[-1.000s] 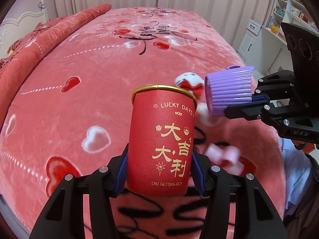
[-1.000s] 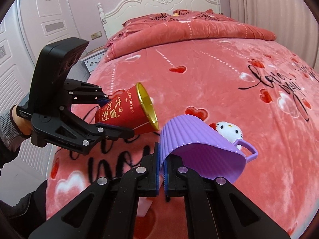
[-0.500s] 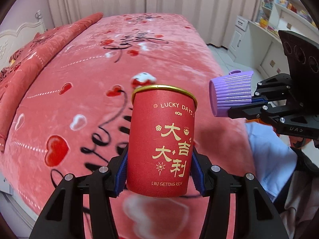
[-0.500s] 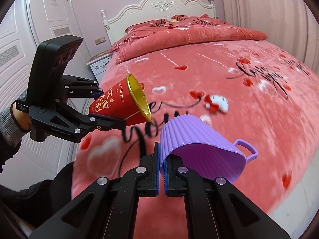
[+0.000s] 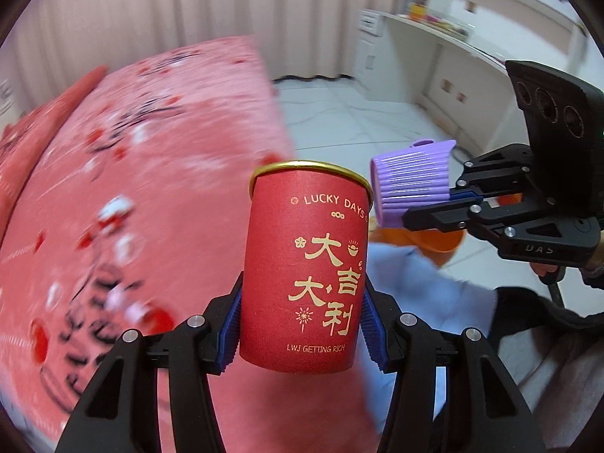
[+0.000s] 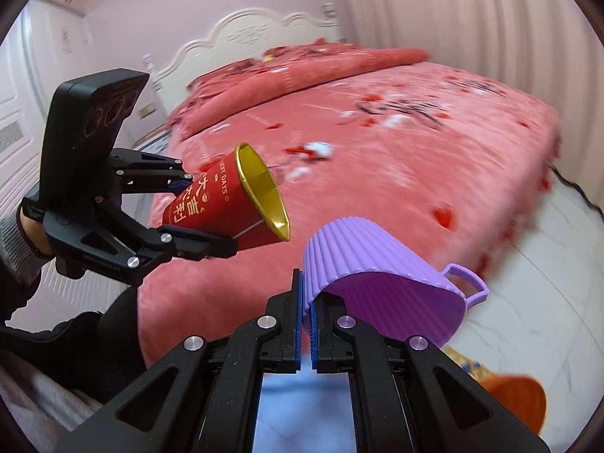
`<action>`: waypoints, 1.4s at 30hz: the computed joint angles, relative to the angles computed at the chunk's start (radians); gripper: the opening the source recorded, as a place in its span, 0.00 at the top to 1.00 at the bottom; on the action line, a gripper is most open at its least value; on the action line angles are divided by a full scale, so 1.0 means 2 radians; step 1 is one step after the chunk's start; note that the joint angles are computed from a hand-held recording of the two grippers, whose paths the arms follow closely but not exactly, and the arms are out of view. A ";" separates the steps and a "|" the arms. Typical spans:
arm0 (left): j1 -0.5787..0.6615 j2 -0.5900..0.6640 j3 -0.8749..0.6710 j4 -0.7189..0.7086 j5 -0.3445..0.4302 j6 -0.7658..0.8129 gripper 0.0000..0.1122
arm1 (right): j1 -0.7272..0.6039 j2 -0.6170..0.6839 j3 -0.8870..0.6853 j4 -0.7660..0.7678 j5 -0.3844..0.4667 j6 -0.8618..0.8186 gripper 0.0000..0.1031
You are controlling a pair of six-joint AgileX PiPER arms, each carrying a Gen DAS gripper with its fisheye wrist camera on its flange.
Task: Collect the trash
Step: 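Carry the red cup and purple cup over the orange bin, then open the left tool to drop the red cup while the right tool releases the purple cup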
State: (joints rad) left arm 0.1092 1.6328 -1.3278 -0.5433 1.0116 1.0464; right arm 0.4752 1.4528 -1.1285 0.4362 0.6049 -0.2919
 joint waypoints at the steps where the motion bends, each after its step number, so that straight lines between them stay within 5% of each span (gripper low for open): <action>1: -0.019 -0.001 0.004 0.001 -0.006 -0.005 0.51 | -0.019 -0.023 0.026 0.006 0.001 -0.006 0.96; 12: -0.210 0.093 -0.070 0.013 -0.027 -0.064 0.51 | -0.287 -0.170 0.181 0.099 0.082 -0.162 0.96; 18: -0.278 0.166 -0.144 0.024 -0.016 -0.085 0.50 | -0.468 -0.150 0.210 0.152 0.132 -0.297 0.96; 25: -0.325 0.253 -0.235 0.036 0.008 -0.108 0.50 | -0.586 -0.101 0.217 0.173 0.148 -0.385 0.96; 33: -0.350 0.344 -0.352 0.062 0.037 -0.141 0.47 | -0.638 -0.035 0.213 0.185 0.129 -0.427 0.96; 38: -0.360 0.358 -0.361 0.090 0.025 -0.164 0.31 | -0.637 0.005 0.209 0.195 0.112 -0.439 0.96; 42: -0.358 0.373 -0.384 0.094 0.042 -0.179 0.31 | -0.620 0.028 0.210 0.205 0.097 -0.440 0.96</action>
